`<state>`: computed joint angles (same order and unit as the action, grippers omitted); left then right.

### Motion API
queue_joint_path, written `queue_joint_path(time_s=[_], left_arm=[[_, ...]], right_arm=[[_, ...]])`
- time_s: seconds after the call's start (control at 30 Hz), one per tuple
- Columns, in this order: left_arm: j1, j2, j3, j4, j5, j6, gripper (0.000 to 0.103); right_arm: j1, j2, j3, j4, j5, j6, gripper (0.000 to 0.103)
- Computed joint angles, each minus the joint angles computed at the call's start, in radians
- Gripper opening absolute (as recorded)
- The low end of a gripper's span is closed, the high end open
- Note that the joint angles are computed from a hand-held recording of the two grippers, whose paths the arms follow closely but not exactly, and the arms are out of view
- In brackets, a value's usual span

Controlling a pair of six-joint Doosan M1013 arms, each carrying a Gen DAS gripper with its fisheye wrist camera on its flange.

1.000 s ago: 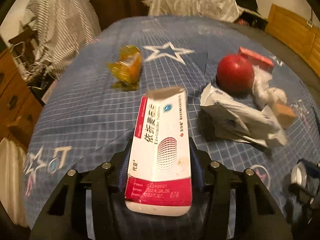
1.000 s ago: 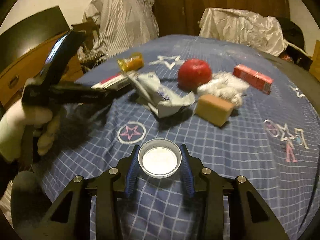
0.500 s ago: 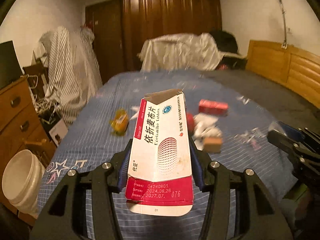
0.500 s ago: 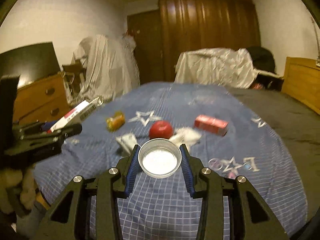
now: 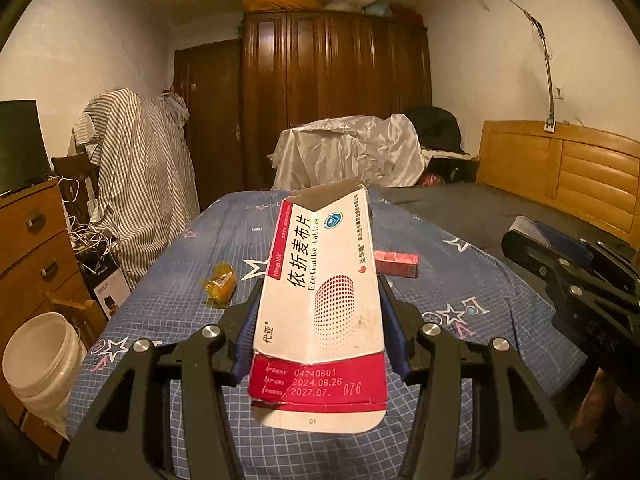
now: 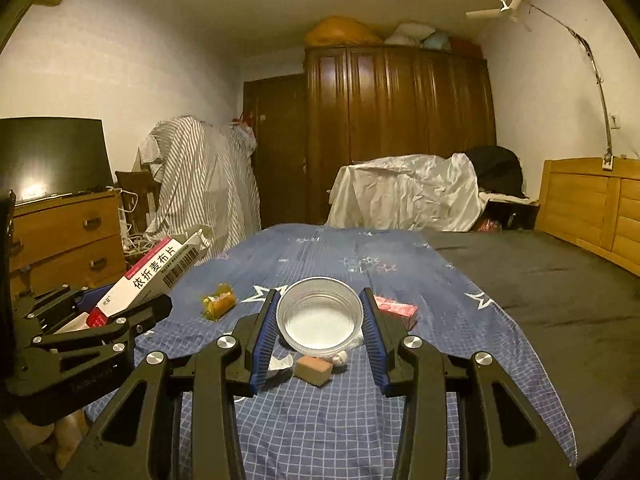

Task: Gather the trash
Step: 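Carry the medicine box and round lid over the white bucket with both tools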

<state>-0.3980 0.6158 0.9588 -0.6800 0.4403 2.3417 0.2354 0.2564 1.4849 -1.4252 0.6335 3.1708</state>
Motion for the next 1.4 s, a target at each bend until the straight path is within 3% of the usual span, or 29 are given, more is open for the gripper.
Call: queue_joint_path(time_s=[0.43, 0.63, 0.93, 1.17, 1.4], left_arm=[[0.002, -0.001, -0.005, 0.024, 0.001, -0.026, 0.05], [0.013, 0.013, -0.04, 0.131, -0.009, -0.146, 0.05], [0.055, 0.05, -0.123, 0.337, -0.006, -0.378, 0.051], [0.095, 0.092, -0.212, 0.524, 0.022, -0.574, 0.051], [0.139, 0.149, -0.33, 0.713, 0.094, -0.776, 0.051]], right_arm=[[0.002, -0.007, -0.001, 0.035, -0.013, -0.04, 0.041], [-0.007, 0.026, -0.054, 0.091, -0.064, -0.119, 0.041], [-0.003, 0.135, -0.229, 0.242, -0.162, -0.33, 0.041], [0.008, 0.249, -0.43, 0.545, -0.208, -0.673, 0.041], [0.025, 0.393, -0.697, 0.905, -0.161, -1.064, 0.041]])
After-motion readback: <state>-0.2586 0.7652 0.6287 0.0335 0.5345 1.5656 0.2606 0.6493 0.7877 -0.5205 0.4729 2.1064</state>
